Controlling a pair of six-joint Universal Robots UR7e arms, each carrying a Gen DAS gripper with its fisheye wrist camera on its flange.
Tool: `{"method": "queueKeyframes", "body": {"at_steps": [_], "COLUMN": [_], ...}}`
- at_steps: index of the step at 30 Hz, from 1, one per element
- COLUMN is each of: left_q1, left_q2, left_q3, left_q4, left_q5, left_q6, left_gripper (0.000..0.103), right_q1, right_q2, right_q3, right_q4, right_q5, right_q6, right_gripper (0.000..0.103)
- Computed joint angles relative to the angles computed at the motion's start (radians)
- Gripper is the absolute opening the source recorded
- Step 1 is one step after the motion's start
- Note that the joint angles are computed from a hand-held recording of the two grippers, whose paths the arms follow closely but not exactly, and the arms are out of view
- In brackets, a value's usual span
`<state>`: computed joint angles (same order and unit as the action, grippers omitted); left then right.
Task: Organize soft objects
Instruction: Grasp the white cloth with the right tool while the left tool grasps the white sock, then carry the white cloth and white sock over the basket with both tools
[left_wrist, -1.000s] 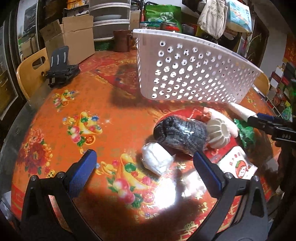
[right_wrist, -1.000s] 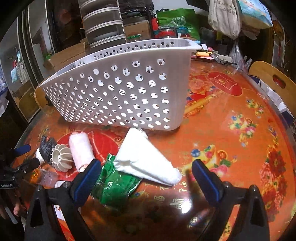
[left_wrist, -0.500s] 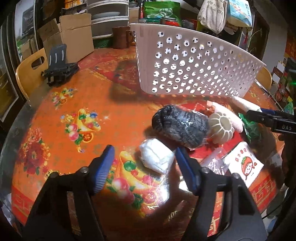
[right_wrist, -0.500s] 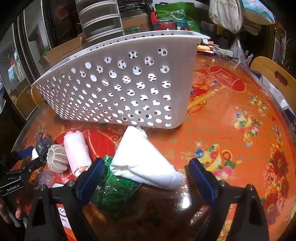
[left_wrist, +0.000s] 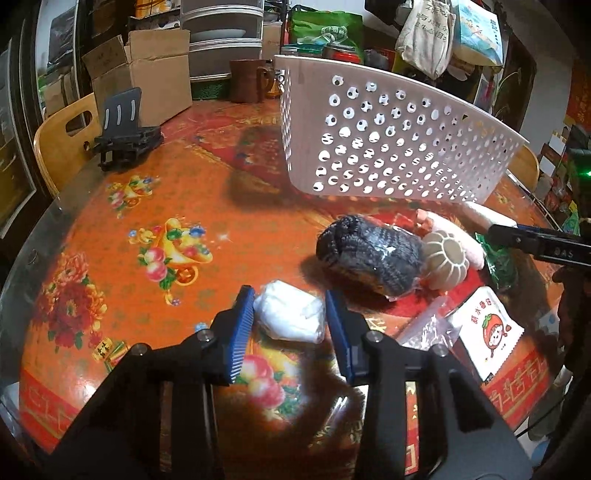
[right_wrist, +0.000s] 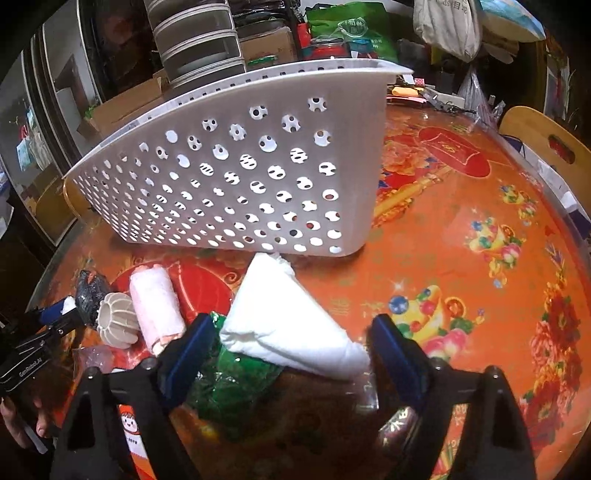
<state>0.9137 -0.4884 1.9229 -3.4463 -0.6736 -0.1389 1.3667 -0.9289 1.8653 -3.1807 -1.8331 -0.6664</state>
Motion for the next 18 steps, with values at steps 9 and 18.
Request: {"method": "queueKeyframes", "body": {"at_steps": [9,18], "left_q1": [-0.006,-0.031], "left_q2": [0.001,0.002], "left_q3": [0.010,0.009], "left_q4": [-0.036,-0.053], "left_q5": [0.002,0.026], "left_q6": [0.016,0.039], "left_gripper": [0.037,0.037], "right_q1": [0.006,0.003], "right_q2": [-0.009,-0.059], "right_q3": [0.018,0.081], "right_q4": [-0.034,-0.109], "right_q5": [-0.021,0.007], "right_q6": [-0.005,-0.039], "right_gripper": [0.050,0.047]}}
